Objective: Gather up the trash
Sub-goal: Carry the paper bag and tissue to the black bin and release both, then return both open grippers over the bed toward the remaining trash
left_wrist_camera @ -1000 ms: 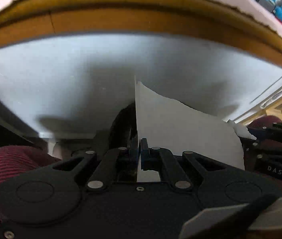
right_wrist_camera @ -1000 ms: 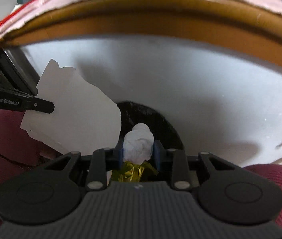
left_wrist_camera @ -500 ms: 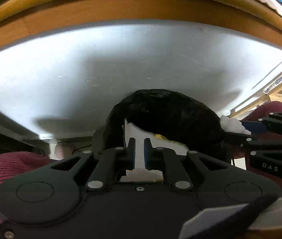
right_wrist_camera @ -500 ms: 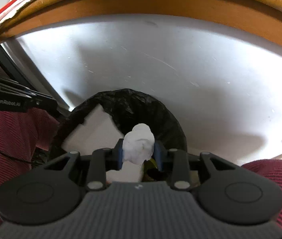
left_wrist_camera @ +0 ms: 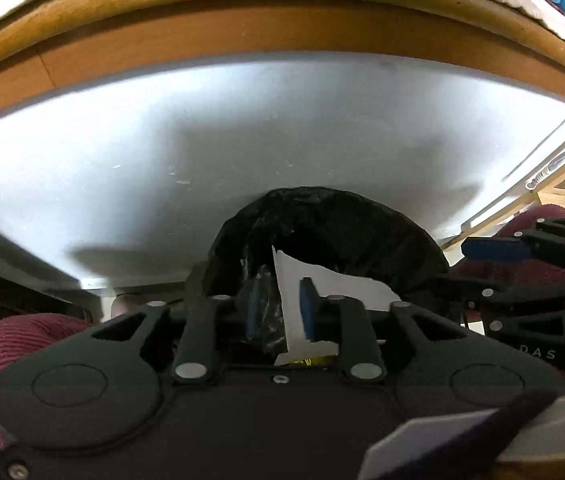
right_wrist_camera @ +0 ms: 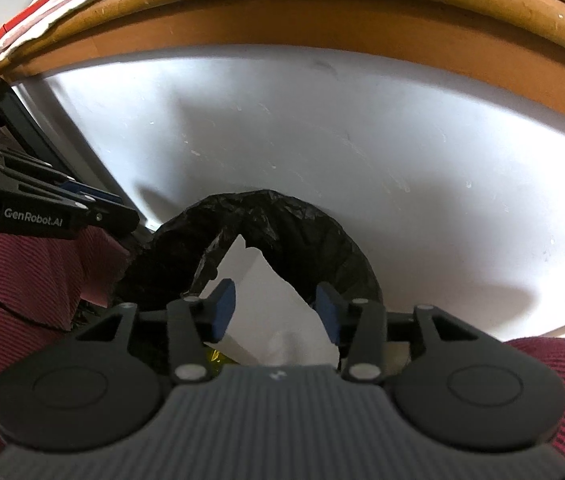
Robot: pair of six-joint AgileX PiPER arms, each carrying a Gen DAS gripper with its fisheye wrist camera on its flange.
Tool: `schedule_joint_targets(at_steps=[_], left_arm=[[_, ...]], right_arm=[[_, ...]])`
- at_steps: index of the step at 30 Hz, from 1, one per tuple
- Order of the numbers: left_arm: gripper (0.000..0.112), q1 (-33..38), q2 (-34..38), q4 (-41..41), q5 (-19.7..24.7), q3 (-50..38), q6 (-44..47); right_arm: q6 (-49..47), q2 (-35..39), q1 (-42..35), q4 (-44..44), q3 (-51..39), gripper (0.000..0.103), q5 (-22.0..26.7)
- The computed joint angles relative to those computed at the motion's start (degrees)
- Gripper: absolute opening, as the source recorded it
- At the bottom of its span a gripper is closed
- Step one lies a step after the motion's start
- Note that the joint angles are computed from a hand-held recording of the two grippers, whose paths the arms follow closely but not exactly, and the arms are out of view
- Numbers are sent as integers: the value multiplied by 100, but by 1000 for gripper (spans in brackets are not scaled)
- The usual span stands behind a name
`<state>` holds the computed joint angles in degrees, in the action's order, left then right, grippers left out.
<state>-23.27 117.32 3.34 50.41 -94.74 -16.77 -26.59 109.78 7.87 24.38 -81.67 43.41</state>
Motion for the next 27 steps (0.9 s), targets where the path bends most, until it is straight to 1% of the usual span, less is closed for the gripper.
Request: schedule_joint_targets(at_steps=[2, 4, 13, 15, 17, 19, 20, 23, 25, 27], left_arm=[[31, -10, -20, 46, -22, -3, -38], [35, -5, -81, 57, -73, 37, -54], [37, -11, -345, 137, -177, -119, -40], [37, 50, -401, -68, -126, -228, 81], [37, 229, -468, -661, -44, -436, 475], [37, 388, -564, -1131, -70, -655, 784], [37, 430, -601, -1217, -94, -784, 857], [42, 475, -661, -1169, -272, -1184, 896], [44, 492, -597, -1060, -328, -1593, 845], [47, 469, -445, -750, -368, -2012, 629]], right_arm=[[3, -20, -1, -6, -26, 62, 7], [16, -59, 2, -31, -58, 63, 11], [-80, -227, -8, 68, -363, 64, 91], [-104, -290, -21, 132, -472, 64, 157], [-322, -373, -96, 409, -589, 64, 236], [-514, -440, -171, 678, -756, 67, 317], [-603, -463, -216, 796, -865, 69, 333], [-724, -484, -304, 1012, -1190, 70, 204], [-762, -432, -345, 1131, -1379, 70, -4], [-727, -301, -334, 1093, -1588, 72, -310]])
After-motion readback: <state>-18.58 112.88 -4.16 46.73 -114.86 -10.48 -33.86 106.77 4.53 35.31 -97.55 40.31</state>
